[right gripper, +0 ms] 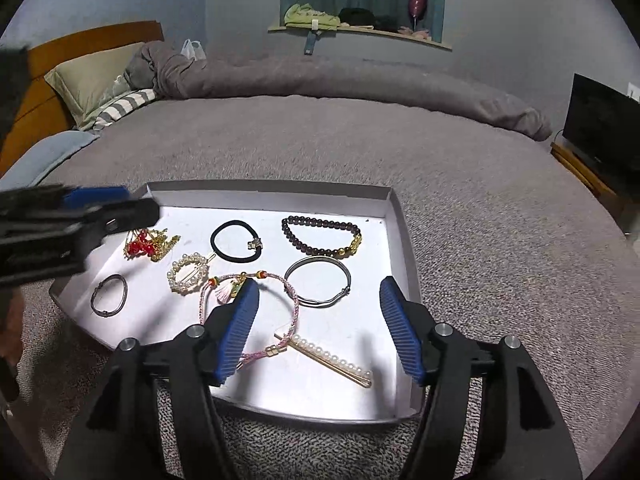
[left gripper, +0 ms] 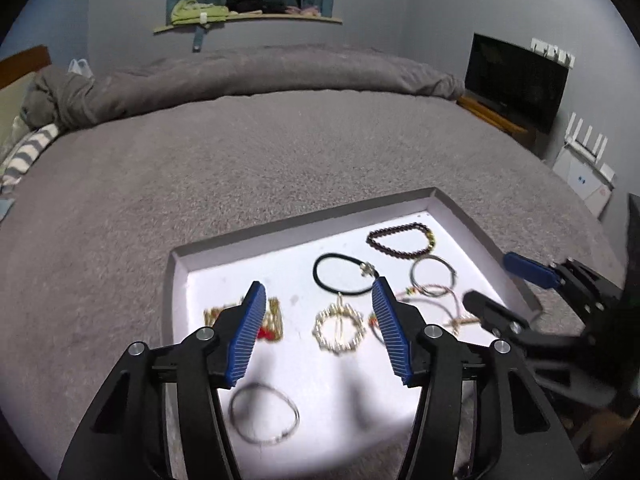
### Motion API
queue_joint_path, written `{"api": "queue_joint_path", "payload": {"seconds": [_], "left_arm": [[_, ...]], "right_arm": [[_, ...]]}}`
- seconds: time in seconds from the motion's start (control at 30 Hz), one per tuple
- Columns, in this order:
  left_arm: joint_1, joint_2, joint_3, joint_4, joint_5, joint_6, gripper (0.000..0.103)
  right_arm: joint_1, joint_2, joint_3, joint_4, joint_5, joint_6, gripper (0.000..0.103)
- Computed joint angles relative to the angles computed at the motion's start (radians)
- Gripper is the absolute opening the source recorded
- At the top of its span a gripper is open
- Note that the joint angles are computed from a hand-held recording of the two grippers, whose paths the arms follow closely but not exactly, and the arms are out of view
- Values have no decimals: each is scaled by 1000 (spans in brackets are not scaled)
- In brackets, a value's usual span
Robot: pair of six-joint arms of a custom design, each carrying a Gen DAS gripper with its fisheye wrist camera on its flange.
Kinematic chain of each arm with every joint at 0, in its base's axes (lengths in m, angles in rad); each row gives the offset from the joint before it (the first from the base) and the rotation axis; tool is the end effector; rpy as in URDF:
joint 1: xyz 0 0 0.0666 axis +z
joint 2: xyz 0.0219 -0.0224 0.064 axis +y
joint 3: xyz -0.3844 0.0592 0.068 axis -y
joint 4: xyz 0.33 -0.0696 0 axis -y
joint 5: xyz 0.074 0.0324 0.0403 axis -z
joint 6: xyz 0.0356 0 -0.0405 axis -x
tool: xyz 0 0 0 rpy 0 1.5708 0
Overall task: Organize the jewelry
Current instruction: 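Carry the hair tie into the box with the left tool while the right tool places the pink bracelet there, then open both tools and move them back to the last two bead bracelets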
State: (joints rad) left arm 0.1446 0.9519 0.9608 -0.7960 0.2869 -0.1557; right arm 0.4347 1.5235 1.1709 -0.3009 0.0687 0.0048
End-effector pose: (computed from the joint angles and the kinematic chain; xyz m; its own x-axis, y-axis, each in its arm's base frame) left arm 0.2593 0.0272 0.4093 -0.6832 0.0508 -0.7284 0.1674 0.9819 -0.0885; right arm 0.4258 0.1946 0.3371 -0.5496 -0.2605 -0.7937 -0.3734 0.9266 -0.0455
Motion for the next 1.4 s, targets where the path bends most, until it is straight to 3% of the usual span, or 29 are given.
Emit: {"api": "queue_joint_path", "payload": {"seconds": [0.17,0.3,0.37,0.63,0.8,0.93,1.1,1.23,1.4], "left_arm": [[16,-93,-28,-22,-8,-12,69],[44,-152,-42,-44,29,-8,78],[56,-188,-51,-54,38,-11,80],[111,-297,-108,-70,40,-27,93],[182,-318,-148,-129,111,-70,94],[196,-330,-190,-164,107,-120,94],[157,-363,-242,-195,60,-154,94],[152,-385,-265,-232,75,-185,94],[99,-410,-286,-246,75,-164,94]], "right_arm": [[11,-22,-28,27,27,13,77],[18,-47,-56,57,40,10,95],[19,-58,-69,72,50,4,98],[20,-86,-104,87,76,-10,98],[9,-131,-152,108,62,-11,98],[-10,-168,-201,114,37,-13,98],[-48,-197,-258,77,-7,-5,98],[-76,-210,-288,41,-62,-11,98],[-77,-210,-296,32,-72,1,98]]}}
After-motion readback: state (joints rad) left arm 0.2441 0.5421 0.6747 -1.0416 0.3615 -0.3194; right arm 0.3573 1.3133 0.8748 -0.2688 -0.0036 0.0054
